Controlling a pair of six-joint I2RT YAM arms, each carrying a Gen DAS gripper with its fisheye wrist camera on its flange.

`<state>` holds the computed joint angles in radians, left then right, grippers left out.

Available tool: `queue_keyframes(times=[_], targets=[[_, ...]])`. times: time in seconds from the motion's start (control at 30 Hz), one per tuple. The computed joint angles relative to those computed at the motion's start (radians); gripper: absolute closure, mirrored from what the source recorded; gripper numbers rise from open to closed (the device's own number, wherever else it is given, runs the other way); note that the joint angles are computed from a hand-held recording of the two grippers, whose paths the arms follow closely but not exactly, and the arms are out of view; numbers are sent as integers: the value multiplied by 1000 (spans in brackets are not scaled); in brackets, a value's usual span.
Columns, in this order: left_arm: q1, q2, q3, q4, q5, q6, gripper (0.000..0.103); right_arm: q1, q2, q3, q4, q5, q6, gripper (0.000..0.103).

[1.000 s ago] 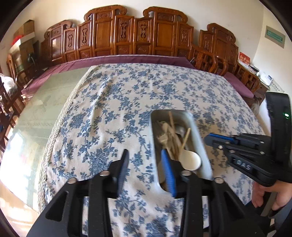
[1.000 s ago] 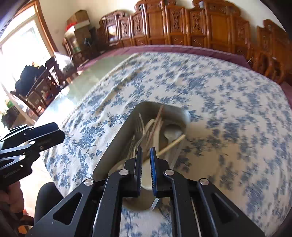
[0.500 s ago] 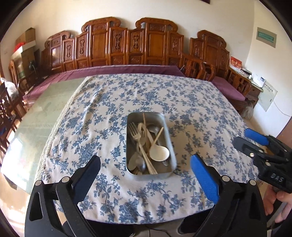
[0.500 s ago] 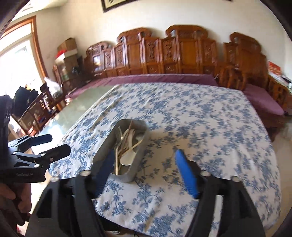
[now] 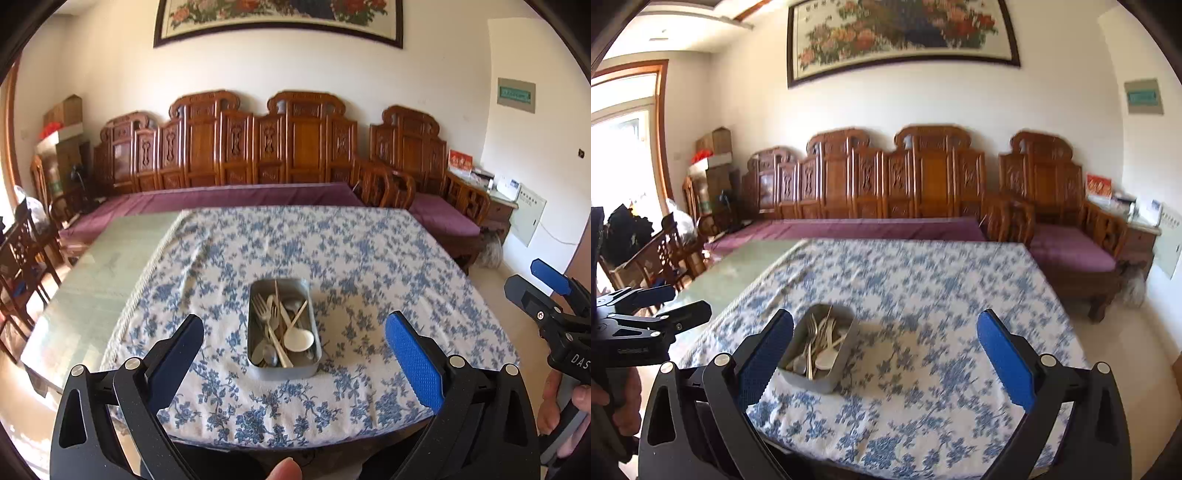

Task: Organize utensils

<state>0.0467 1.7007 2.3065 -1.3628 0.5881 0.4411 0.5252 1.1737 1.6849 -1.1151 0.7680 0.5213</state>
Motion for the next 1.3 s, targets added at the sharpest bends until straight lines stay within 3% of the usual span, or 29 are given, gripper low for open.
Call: queue_keyframes(times=[0.23, 0.4, 1.3], targets=[[39, -30, 59, -31, 42, -3, 8, 106, 5, 97, -83, 126, 36, 3], [44, -82, -8, 26, 30, -19, 8, 137, 12, 123, -113, 160, 47, 3], [53, -130, -79, 74, 37, -29, 8, 157, 20, 122, -126, 170, 76, 3]])
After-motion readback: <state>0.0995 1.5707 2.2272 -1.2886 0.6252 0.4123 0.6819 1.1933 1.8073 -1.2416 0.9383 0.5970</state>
